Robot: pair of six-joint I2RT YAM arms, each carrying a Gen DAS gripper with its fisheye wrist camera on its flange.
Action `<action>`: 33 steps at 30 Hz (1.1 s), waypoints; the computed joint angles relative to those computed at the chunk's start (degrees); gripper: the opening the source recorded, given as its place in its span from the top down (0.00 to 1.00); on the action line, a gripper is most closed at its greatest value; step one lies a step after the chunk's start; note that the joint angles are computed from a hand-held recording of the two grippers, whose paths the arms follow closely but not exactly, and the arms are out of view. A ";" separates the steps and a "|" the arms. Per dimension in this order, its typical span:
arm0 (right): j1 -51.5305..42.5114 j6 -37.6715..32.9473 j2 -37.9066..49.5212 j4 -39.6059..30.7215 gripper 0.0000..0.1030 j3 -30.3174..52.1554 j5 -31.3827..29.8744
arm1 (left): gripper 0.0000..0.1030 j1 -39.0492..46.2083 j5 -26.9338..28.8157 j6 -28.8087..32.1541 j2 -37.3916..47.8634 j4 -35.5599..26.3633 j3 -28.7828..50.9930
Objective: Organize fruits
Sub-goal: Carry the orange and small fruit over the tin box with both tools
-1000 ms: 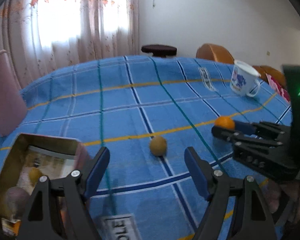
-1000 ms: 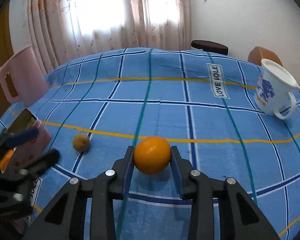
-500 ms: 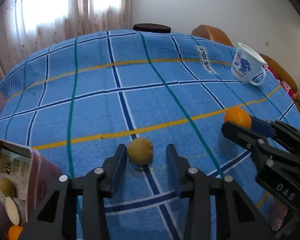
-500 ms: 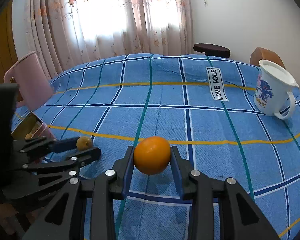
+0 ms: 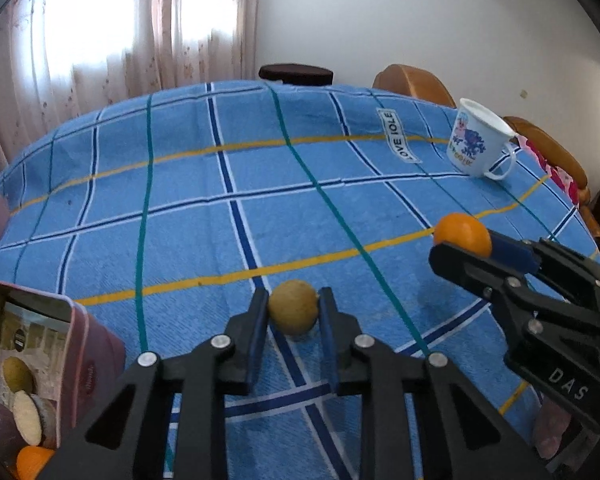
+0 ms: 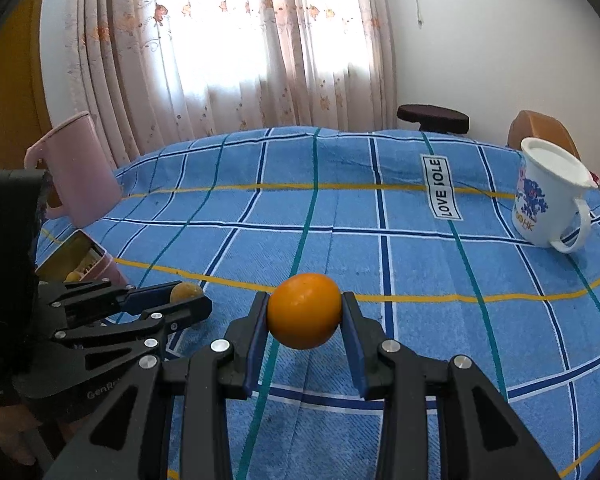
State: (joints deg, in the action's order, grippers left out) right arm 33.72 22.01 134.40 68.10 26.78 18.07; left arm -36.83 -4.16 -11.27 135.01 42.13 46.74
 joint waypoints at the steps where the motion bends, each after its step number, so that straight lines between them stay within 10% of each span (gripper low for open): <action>1: 0.13 -0.13 0.13 0.88 0.64 -0.33 0.19 | 0.75 -0.03 -0.07 0.14 -0.18 1.00 -0.62; 33: 5.52 -4.24 5.01 20.21 0.64 -5.82 7.94 | 0.75 -3.59 -9.09 0.60 -0.79 22.27 -11.19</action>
State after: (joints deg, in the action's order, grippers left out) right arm 39.24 17.77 139.41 88.31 20.96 26.01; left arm -40.42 -13.26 -10.67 134.22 64.40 35.56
